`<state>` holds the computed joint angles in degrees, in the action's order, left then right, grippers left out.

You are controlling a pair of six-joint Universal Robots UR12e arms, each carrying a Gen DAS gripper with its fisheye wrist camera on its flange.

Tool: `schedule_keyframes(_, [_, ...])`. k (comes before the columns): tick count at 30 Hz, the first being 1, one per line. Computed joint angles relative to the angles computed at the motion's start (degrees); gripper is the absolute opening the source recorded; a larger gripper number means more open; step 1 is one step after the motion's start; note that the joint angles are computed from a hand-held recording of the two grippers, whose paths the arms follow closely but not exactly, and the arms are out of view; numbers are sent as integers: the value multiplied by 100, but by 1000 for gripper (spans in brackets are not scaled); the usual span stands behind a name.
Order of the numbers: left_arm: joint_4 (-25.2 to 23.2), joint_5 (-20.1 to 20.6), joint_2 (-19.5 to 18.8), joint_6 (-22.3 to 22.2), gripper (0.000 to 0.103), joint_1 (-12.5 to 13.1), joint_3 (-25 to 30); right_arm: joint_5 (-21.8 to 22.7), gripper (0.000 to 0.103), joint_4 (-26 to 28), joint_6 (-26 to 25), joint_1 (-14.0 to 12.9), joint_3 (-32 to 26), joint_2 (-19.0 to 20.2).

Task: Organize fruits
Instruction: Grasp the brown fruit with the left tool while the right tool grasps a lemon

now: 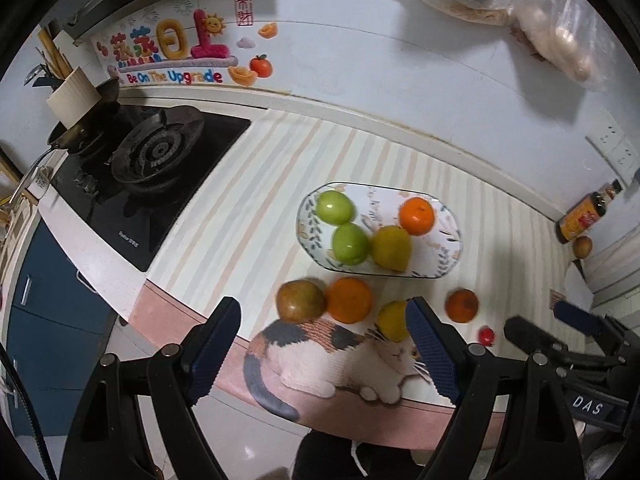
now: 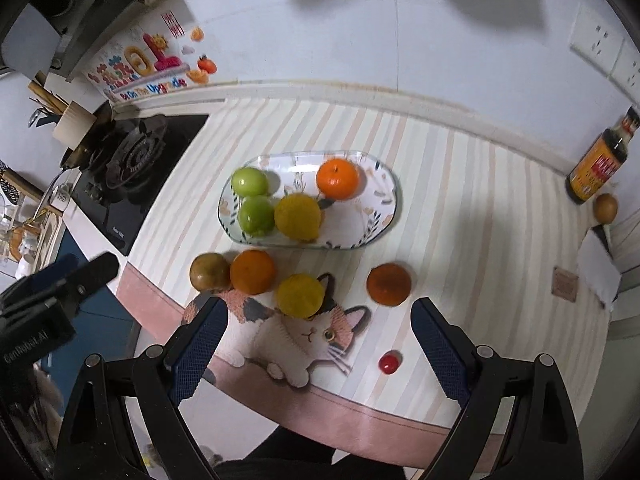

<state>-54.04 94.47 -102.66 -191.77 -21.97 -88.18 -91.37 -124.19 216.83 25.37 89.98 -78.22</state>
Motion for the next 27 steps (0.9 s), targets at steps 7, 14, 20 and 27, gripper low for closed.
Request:
schedule_keyframes(7, [-393,158,-313,-95,103,174,104,1025,95,77,159,-197,40,518])
schedule_keyframes(14, [-1075,-601,-731,-464,103,515,279,2148,94,-659,1165,-457,373,945])
schedule_keyframes(20, [-1506,-1901,-1076,-873,102,821,347,2532,84,-969,1682,-519,488,1170])
schedule_keyframes(27, [-1473,-2339,-1286,-763,64,818,328,2630,61,-852,1531,-480,387,1267])
